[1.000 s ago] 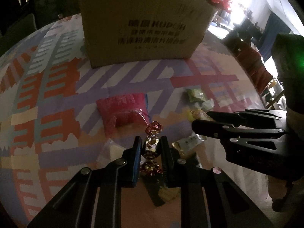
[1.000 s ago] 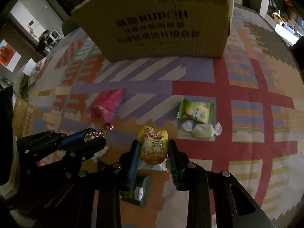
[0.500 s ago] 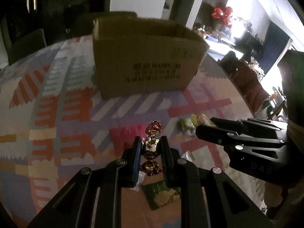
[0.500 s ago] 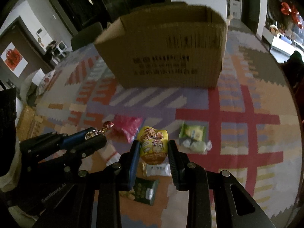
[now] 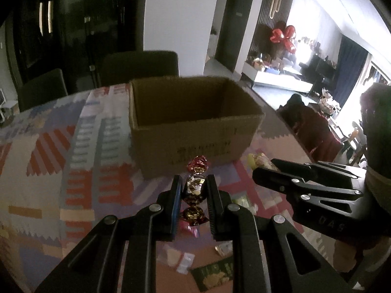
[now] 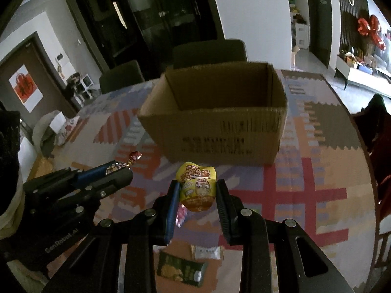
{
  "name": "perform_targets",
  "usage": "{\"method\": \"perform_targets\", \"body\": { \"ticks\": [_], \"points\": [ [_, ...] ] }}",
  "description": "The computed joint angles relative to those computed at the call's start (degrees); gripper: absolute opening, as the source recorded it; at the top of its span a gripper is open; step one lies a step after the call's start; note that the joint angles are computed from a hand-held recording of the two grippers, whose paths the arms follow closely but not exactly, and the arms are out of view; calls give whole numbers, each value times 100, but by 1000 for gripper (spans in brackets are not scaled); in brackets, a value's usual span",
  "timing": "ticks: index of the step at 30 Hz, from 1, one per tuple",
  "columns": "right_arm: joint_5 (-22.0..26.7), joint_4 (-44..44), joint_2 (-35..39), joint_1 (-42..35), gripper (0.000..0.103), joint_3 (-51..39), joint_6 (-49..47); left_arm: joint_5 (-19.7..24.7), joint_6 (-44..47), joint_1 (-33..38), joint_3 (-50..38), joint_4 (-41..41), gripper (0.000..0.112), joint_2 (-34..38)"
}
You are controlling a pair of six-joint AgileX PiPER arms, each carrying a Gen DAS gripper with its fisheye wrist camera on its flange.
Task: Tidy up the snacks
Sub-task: 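Carry the candy and yellow packet over the cardboard box with both grippers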
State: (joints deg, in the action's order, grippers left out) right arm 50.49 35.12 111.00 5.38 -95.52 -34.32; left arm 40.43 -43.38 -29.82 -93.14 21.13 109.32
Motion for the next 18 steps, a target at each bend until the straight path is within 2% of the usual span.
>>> {"method": "perform_targets", "body": {
  "ticks": [8, 18],
  "points": [
    [95, -2, 229, 5, 31, -748, 175, 262, 262, 119, -767, 69, 20, 244],
    [551, -278, 931, 92, 31, -2236, 695, 675, 873, 440, -1927, -284, 20, 798]
  ]
}}
